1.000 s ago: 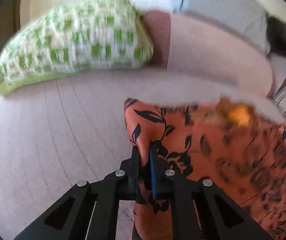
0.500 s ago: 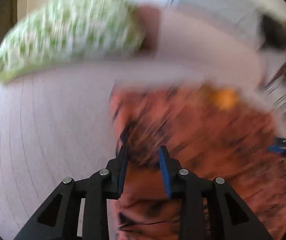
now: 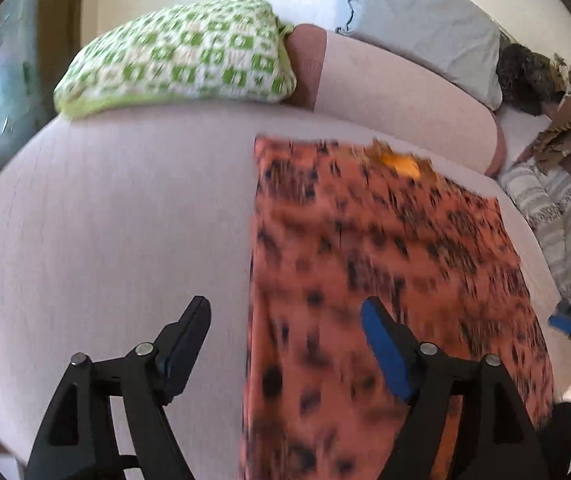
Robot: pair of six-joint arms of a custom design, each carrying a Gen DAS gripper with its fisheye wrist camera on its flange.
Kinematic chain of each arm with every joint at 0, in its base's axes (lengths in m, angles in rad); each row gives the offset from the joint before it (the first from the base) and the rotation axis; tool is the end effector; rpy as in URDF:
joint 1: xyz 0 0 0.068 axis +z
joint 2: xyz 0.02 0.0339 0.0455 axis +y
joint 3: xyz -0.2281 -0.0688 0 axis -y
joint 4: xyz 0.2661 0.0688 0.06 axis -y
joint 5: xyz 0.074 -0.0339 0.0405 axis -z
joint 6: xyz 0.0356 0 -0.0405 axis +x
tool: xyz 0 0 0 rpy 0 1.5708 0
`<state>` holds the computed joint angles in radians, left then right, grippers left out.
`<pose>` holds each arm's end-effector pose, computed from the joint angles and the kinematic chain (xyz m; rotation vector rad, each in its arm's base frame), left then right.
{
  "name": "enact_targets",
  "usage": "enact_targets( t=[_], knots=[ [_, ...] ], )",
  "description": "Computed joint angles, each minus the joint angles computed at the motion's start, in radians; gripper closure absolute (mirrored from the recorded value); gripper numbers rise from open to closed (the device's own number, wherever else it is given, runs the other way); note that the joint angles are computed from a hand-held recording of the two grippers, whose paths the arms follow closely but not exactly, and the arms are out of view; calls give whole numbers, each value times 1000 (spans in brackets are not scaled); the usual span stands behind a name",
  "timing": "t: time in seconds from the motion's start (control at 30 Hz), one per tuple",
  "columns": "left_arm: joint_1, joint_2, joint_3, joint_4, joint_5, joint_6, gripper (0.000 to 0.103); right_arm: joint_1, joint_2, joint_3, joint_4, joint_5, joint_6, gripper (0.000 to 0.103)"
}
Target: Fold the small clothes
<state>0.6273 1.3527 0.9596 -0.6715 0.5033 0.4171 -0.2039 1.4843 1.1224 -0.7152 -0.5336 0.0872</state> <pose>0.2452 0.1566 0.1977 -0.0951 2.4555 -0.2301 0.3170 -0.0471 0.2105 0.1958 2.5450 0.6574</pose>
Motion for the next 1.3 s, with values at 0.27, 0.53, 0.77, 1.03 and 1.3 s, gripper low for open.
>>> enact_targets(
  t=[0.27, 0.53, 0.77, 1.03, 1.3],
  knots=[
    [101, -163, -160, -116, -29, 191, 18, -93, -255, -203, -71, 57, -64, 21],
    [124, -197, -251, -131, -90, 251, 18, -156, -260, -280, -172, 199, -213, 22],
    [235, -233, -143, -315, 58, 321, 99, -212, -391, -267, -326, 129, -248, 95],
    [262, -77, -147, -254, -56, 254, 91, -272, -318, -306, -363, 247, -288, 80],
    [234, -207, -228, -231, -58, 313, 29, -268, -424, -314, -320, 153, -263, 20]
  ],
)
